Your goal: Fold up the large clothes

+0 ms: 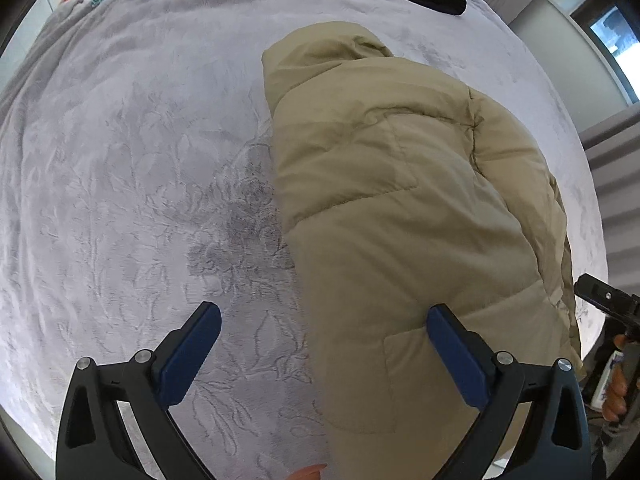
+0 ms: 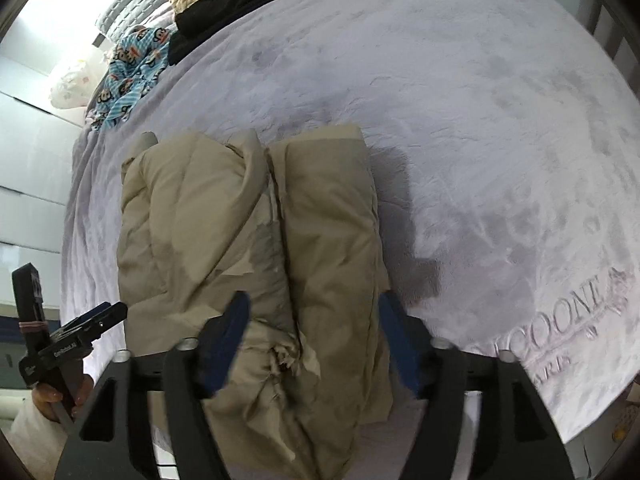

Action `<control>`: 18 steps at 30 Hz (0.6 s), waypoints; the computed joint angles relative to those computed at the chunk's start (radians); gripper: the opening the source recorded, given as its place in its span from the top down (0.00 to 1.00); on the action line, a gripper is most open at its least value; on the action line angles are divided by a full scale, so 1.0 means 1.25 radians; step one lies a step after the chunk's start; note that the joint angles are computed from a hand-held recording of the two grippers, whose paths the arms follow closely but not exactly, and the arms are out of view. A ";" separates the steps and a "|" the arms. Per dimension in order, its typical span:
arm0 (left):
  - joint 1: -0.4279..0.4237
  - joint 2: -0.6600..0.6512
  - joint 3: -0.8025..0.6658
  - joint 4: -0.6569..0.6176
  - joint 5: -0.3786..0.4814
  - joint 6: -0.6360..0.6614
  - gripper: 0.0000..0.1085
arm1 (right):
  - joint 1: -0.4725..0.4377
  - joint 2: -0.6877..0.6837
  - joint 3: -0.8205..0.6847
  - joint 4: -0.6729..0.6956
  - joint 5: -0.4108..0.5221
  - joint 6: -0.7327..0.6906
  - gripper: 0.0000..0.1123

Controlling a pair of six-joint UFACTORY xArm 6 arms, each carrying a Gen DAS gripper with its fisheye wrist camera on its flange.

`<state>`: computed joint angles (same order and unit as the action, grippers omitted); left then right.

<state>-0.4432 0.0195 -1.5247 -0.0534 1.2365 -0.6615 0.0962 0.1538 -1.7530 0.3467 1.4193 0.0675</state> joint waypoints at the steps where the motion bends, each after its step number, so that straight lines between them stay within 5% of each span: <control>1: 0.003 0.003 0.001 -0.010 -0.003 0.002 0.05 | -0.007 0.015 -0.011 0.019 0.013 -0.016 0.18; 6: 0.010 0.014 0.002 -0.027 -0.018 0.010 0.05 | -0.021 0.072 -0.065 0.072 0.063 -0.077 0.09; 18: 0.036 0.031 0.016 -0.083 -0.065 0.052 0.05 | -0.036 0.237 -0.226 0.117 0.216 -0.112 0.09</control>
<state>-0.3983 0.0578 -1.5052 -0.1572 1.1548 -0.5960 0.0514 0.4498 -2.0359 0.4935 1.6889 -0.0720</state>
